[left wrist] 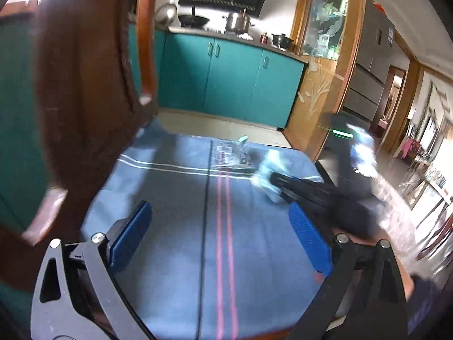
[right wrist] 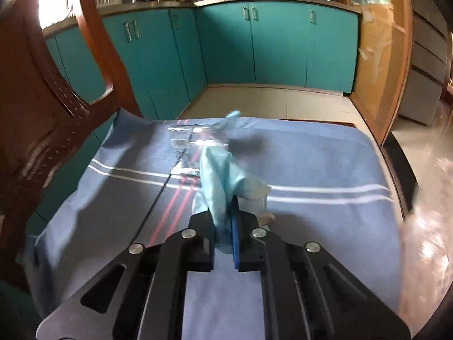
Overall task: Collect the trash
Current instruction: 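Grasp the light blue mask with the right tool while the left tool returns over the seat, then grasp the clear printed plastic bag with the left tool and lift it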
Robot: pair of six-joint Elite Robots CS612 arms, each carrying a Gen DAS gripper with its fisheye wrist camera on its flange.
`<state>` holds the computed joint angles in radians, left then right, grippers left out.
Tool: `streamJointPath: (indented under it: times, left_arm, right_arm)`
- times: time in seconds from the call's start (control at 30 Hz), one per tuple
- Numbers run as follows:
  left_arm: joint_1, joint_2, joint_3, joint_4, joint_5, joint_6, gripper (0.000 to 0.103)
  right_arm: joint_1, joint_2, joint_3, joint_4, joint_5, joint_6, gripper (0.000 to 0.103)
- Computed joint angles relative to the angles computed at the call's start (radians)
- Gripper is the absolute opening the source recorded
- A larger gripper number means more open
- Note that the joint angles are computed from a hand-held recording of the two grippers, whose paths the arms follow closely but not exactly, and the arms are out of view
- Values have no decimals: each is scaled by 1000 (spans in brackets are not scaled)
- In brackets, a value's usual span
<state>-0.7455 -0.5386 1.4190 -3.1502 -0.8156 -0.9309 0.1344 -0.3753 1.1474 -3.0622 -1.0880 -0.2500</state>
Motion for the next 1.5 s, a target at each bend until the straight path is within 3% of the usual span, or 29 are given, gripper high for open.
streamJointPath:
  times: [0.1,0.23,0.37,0.43,0.47,0.5,0.53,0.6,0.7,0.83,0.93,1.07,1.17,1.5]
  left_arm:
    - [43,39,-100,34,-78,52,97]
    - [106,118,-287,181,-200,112,97]
    - [149,199,-459,311,-268,120,97]
    - [169,243,-558,421,-301,104,96]
    - [178,262,-600,469,-327,94,89]
    - [188,284,-644,514,-364,91,67]
    - [192,294,-663,545,-381,87,56]
    - [189,282,-631,509,-385,68,48]
    - [160,217,-486,356,-329,89,45]
    - [91,108,-269,183,-203,140,45]
    - [28,32,-113,87,-117,117,45]
    - [-31,-23,8,48,-37,43,45]
    - [-58,-42,49,94,13,-20,45]
    - [-64,-43,70,102,34,-51,46]
  right_arm:
    - [-50,-51,86,-79,59,130,8]
    - [-95,-92,184,-227,80,242,8]
    - [-93,-97,204,-237,78,205,8]
    - [-89,-95,202,-228,75,185,8]
    - [-89,-95,199,-219,84,184,8]
    - [-91,-95,199,-219,90,184,8]
    - [-91,-95,198,-218,97,183,8]
    - [-91,-96,198,-212,106,170,8]
    - [-90,-100,199,-213,110,160,8]
    - [-96,-113,218,-202,132,130,8]
    - [-101,-136,264,-236,152,95,8]
    - [-113,-165,346,-270,180,47,8]
    - [-115,-185,401,-280,179,8,8]
    - [-106,-195,436,-320,161,-20,8]
